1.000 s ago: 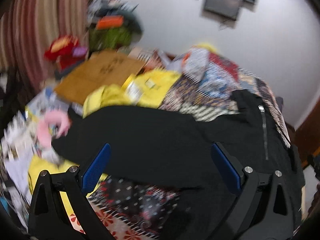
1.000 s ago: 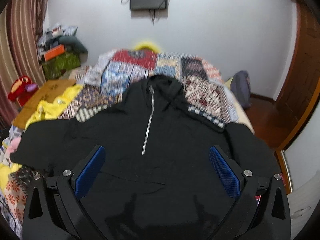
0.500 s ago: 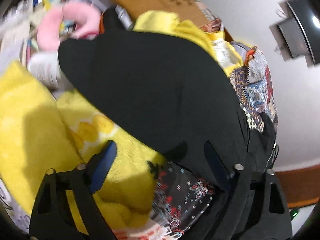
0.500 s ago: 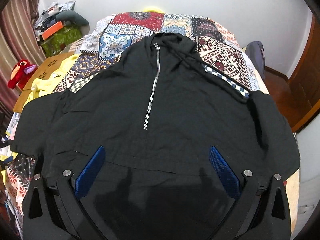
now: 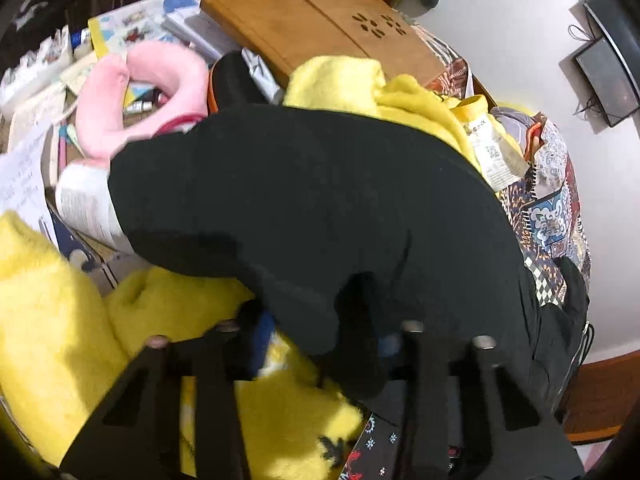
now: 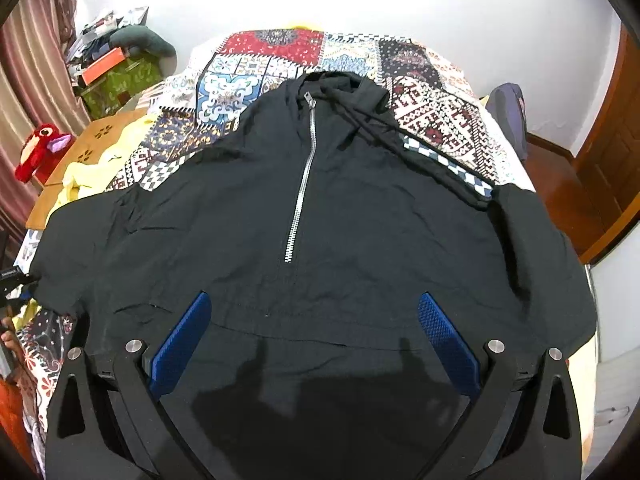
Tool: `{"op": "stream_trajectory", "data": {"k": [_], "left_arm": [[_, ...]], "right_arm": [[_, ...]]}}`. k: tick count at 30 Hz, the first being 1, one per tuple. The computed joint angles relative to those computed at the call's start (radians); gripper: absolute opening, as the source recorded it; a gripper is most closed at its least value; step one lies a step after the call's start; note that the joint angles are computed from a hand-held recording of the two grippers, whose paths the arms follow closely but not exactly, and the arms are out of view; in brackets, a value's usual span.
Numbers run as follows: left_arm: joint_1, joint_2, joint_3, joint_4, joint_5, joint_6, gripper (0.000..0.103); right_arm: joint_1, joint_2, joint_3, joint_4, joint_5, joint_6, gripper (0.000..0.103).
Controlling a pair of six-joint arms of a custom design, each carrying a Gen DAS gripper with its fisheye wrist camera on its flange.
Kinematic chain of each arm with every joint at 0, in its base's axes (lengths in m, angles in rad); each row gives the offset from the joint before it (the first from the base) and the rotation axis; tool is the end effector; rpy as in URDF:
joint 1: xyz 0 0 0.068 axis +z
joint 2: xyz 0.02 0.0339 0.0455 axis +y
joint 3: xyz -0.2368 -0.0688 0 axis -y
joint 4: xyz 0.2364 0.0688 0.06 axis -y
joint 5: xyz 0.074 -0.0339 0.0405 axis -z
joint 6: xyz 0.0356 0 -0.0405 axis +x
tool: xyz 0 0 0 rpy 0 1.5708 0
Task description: Fold large clothes
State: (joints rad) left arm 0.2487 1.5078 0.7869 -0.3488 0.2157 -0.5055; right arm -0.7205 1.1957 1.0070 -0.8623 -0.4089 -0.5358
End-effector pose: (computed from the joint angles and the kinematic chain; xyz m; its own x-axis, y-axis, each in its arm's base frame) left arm 0.2680 0.0602 0.1435 -0.6756 -0.6596 -0.3294 -0.5348 0.7460 -0.3969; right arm 0.1819 -0.1409 0.2558 -0.7941 0.0738 -0.6033 0.0599 0.9973 0.0431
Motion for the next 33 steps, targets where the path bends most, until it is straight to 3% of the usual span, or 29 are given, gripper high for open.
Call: {"op": "stream_trajectory", "data": {"k": [3, 10, 16, 25, 33], "left_arm": [[-0.028, -0.056, 0.022, -0.051, -0.052, 0.053, 0.013], [-0.114, -0.186, 0.16, -0.174, -0.121, 0.085, 0.006], [-0.303, -0.19, 0.371, -0.238, -0.197, 0.055, 0.004], [-0.704, 0.085, 0.807, -0.284, -0.371, 0.064, 0.004], [-0.969, 0.454, 1.191, -0.377, -0.396, 0.125, 0.004]], "right_arm": [[-0.024, -0.004, 0.014, -0.014, -0.023, -0.009, 0.103], [-0.1, 0.01, 0.053, -0.049, -0.077, -0.044, 0.103], [-0.181, 0.031, 0.082, -0.07, -0.113, -0.099, 0.103], [-0.294, 0.108, 0.151, -0.091, -0.166, -0.166, 0.103], [-0.359, 0.191, 0.189, -0.079, -0.166, -0.216, 0.103]]}}
